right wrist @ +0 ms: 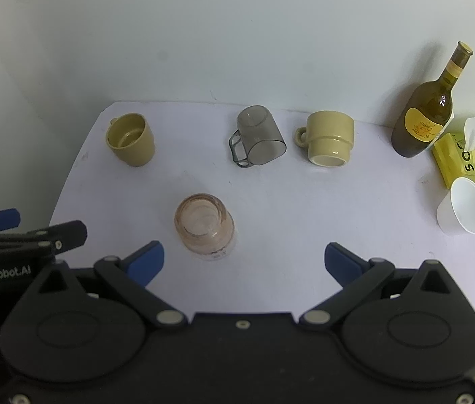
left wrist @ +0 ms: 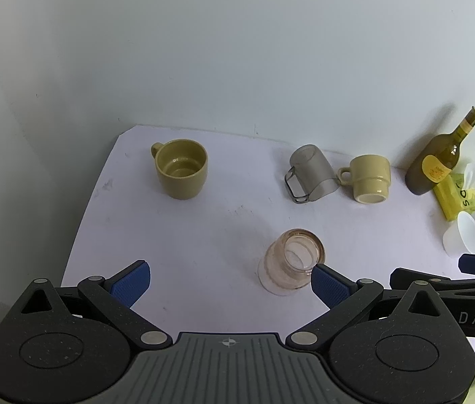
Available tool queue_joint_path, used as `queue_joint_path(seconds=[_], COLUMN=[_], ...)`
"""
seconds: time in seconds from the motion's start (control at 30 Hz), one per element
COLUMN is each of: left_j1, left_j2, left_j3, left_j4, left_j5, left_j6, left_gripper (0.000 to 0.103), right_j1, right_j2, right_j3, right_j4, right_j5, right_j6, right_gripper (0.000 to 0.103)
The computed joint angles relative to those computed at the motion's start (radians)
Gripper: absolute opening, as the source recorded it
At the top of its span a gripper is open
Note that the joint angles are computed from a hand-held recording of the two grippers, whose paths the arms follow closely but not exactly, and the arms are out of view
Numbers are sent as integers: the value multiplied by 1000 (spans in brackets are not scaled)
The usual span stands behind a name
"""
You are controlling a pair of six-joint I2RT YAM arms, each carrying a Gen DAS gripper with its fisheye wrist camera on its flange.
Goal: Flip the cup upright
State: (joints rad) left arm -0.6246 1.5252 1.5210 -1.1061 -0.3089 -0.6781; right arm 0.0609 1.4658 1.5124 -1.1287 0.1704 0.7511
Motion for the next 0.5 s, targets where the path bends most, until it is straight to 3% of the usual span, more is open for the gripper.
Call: queue_joint_path(seconds=[0.5], left_j1=[-10], left_j2=[-3], left_j3=[-16], left_j4=[-14], left_j5=[-3], left_j6=[-21], left_gripper=[103], right_j1=[8], right_j2=[4], right_j3=[1], right_j4=[-3], right_j5=[-14], right_j6=[-8], right_gripper=[103])
